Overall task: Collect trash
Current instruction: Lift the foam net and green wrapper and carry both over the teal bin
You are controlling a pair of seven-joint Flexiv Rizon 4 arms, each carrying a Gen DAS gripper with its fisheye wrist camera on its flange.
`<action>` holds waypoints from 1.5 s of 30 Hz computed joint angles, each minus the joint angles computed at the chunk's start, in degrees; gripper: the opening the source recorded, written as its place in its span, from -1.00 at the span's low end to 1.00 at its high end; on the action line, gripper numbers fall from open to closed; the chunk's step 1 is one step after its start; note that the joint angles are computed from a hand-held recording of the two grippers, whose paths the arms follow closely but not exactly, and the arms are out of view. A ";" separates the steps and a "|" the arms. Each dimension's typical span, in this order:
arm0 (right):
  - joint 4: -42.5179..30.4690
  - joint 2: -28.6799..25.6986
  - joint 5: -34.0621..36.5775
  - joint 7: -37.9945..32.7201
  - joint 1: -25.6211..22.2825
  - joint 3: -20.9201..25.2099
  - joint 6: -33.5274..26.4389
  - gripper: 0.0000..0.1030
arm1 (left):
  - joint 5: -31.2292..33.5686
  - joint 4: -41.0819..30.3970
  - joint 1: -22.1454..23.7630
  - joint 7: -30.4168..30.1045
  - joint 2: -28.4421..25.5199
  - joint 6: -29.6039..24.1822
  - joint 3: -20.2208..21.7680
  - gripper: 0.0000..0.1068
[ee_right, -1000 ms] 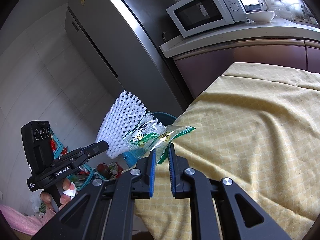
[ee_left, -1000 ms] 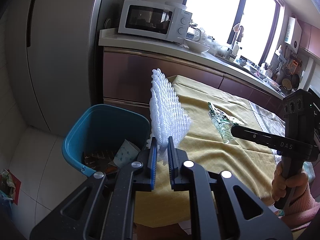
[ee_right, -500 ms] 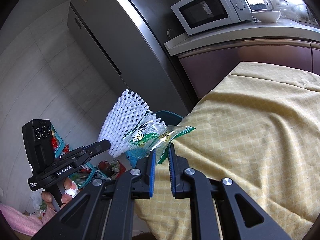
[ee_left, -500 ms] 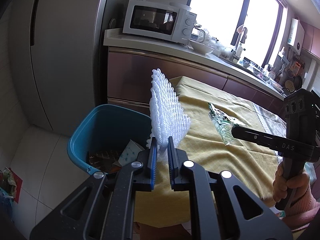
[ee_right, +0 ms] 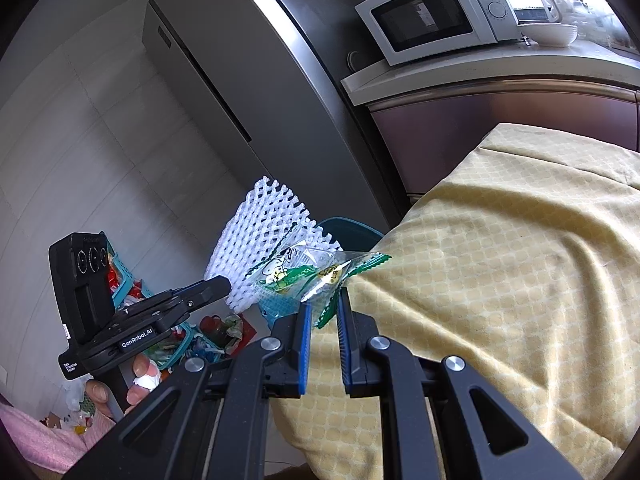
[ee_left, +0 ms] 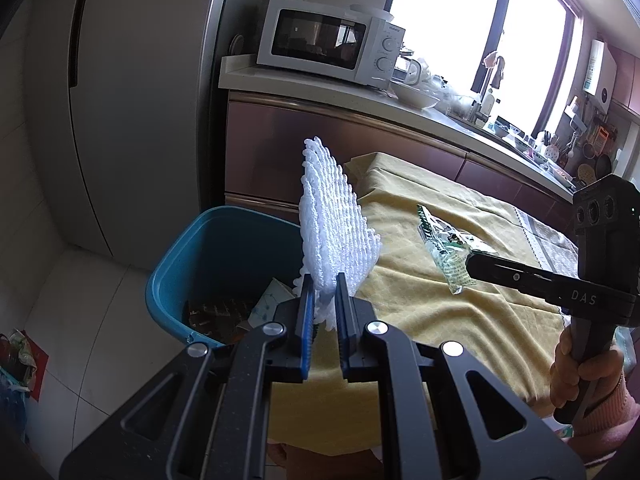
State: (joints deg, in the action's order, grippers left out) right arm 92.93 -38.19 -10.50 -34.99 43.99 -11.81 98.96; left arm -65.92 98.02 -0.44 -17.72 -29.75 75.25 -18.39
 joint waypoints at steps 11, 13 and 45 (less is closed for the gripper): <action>-2.15 -0.95 -1.23 -0.32 -1.95 2.37 -1.12 -0.78 | 0.65 -0.12 -0.01 -1.12 -0.29 0.71 0.17 -0.80; -2.44 -1.08 -1.48 -0.31 -2.09 2.56 -1.37 -0.78 | 0.93 -0.07 0.04 -1.53 -0.34 0.94 0.19 -0.80; -7.35 -3.60 -4.46 -1.43 -6.79 8.53 -4.07 -0.78 | 5.25 -0.16 2.27 -5.54 -1.30 3.14 -1.16 -0.80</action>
